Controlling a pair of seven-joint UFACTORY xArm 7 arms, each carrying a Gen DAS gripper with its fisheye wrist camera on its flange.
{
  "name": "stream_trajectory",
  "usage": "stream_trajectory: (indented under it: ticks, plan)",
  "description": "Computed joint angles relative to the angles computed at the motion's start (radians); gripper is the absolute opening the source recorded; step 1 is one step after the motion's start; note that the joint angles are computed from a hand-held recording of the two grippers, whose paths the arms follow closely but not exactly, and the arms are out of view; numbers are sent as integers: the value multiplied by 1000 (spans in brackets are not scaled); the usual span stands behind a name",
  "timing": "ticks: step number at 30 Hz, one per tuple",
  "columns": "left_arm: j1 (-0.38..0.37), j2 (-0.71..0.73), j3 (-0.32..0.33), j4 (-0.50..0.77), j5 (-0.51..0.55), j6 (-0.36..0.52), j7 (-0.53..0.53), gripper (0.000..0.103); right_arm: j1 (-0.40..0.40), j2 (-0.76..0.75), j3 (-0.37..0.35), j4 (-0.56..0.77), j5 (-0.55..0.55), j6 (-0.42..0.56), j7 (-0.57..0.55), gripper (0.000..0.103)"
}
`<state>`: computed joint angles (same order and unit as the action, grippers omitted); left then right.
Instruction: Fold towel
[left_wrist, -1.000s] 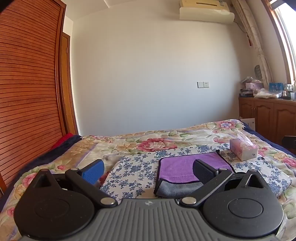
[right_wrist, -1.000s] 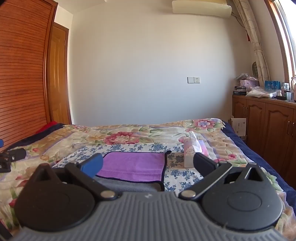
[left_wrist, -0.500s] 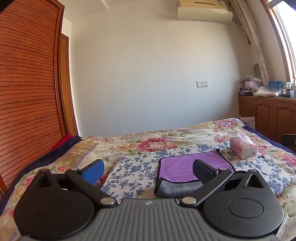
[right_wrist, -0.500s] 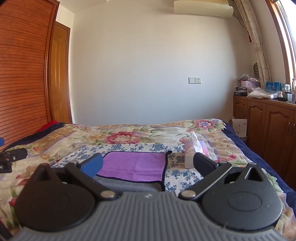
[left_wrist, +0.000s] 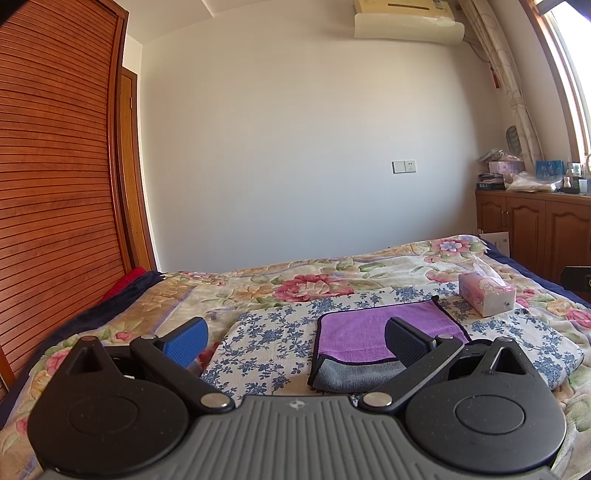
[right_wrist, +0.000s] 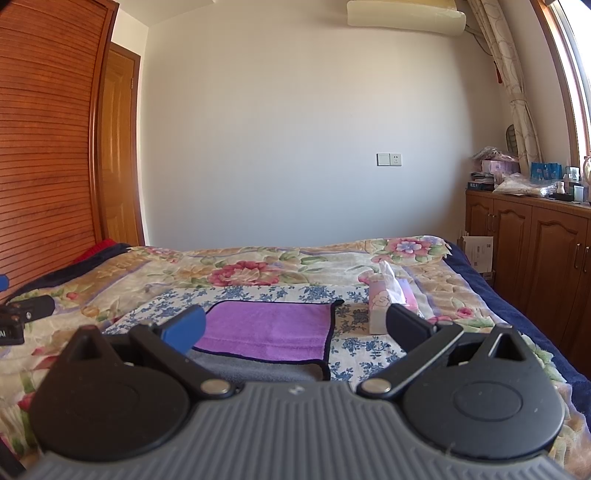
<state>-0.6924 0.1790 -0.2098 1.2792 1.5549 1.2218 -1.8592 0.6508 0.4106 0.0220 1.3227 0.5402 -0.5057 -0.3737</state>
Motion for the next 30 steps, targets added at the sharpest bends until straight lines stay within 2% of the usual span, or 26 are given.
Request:
stream_trajectory:
  ticks: [30]
  plan:
    - [14, -9, 1, -17, 4, -12, 6, 103, 9, 4, 0, 8, 14, -1, -14, 103]
